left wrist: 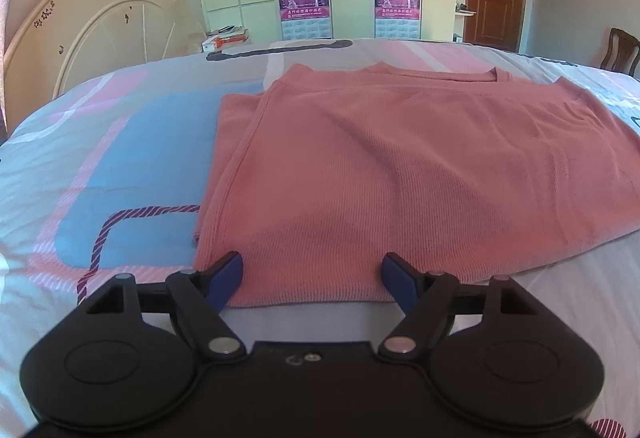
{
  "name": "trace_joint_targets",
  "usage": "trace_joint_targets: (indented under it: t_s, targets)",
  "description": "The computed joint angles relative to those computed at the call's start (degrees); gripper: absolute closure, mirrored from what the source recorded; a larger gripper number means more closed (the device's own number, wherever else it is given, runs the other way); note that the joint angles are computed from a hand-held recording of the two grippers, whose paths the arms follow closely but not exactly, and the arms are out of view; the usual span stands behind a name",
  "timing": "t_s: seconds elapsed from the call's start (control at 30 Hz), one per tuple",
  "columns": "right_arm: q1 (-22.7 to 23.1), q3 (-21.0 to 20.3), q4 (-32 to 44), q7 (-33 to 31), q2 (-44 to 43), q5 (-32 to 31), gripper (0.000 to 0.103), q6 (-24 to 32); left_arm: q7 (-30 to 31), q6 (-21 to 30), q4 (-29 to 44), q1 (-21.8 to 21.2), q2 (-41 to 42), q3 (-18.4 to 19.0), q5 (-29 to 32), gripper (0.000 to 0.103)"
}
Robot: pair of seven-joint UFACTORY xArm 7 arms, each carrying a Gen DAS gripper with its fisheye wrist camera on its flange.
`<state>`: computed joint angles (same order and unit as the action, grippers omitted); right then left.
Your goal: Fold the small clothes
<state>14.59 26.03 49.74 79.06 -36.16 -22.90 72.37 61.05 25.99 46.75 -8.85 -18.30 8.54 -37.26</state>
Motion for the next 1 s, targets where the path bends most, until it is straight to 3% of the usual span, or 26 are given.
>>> trace_joint_targets:
  t_s: [0.53, 0.73, 0.8, 0.87, 0.9, 1.0]
  targets:
    - [-0.1, -1.6, -2.2, -3.1, -1.7, 0.8, 0.076, -2.1, 1.3, 3.4, 1.3, 1.3, 0.6, 0.4, -2.0, 0.025]
    - [-0.4, -1.7, -1.6, -5.2, -1.1, 1.2, 0.075, -1.6, -1.4, 8.9, 4.6, 3.6, 1.8, -0.3, 1.1, 0.025]
    - [-0.5, -1.8, -1.4, -5.5, -1.1, 1.4, 0.067, -1.4, -3.5, 9.2, 4.0, 4.7, 0.2, -0.8, 2.4, 0.026]
    - [-0.4, -1.6, -0.6, -5.9, -1.3, 1.5, 0.041, -0.5, -5.1, 8.1, 1.7, 5.4, -3.0, -0.8, 3.3, 0.027]
    - [0.0, -1.3, -1.2, -5.7, -2.6, 1.0, 0.035, -1.7, -5.6, 8.6, 0.7, 5.3, -4.7, 0.1, 2.7, 0.027]
    - [-0.1, 2.0, -1.3, -4.0, -5.5, -1.0, 0.033, -2.7, -8.9, 15.7, 0.1, 5.1, -7.5, 4.1, -0.4, 0.044]
